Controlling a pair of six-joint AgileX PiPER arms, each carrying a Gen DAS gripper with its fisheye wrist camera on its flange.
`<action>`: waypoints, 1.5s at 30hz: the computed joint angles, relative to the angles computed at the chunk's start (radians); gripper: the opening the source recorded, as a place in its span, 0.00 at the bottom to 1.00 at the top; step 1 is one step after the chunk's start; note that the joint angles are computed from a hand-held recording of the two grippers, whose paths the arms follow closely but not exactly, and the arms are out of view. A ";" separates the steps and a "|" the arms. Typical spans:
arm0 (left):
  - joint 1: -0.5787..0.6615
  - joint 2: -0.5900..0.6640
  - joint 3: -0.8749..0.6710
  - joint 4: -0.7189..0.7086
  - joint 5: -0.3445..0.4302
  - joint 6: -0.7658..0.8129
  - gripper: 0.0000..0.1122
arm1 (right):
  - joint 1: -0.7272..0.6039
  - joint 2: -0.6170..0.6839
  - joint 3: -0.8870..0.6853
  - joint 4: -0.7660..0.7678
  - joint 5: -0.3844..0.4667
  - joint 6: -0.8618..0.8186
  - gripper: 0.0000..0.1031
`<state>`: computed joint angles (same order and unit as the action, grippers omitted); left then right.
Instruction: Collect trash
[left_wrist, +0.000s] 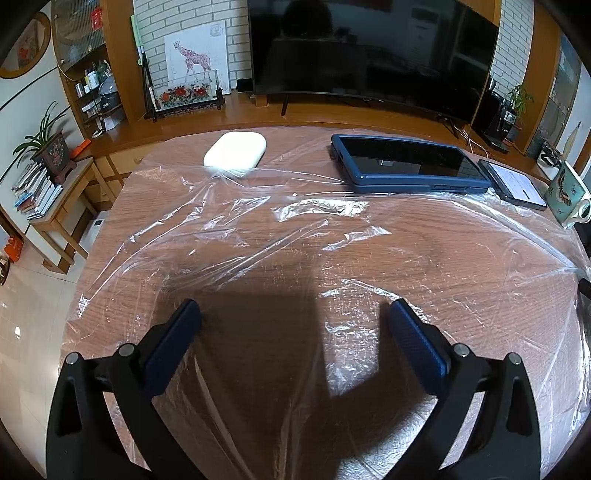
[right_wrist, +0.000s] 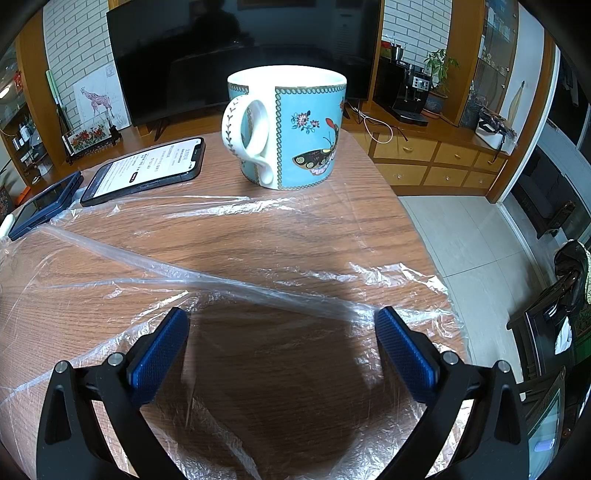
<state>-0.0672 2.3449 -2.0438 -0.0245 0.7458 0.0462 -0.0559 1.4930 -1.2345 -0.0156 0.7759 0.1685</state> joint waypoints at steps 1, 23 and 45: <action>0.000 0.000 0.000 0.000 0.000 0.000 0.90 | 0.001 0.000 0.001 -0.001 0.000 0.001 0.96; -0.002 0.013 -0.020 0.004 0.007 -0.009 0.90 | 0.001 -0.001 0.000 -0.001 0.000 0.002 0.96; 0.008 0.019 -0.019 0.002 0.000 -0.008 0.90 | 0.001 0.000 -0.001 -0.001 0.001 0.001 0.96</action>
<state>-0.0591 2.3641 -2.0625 -0.0227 0.7455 0.0384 -0.0551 1.4930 -1.2354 -0.0167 0.7768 0.1698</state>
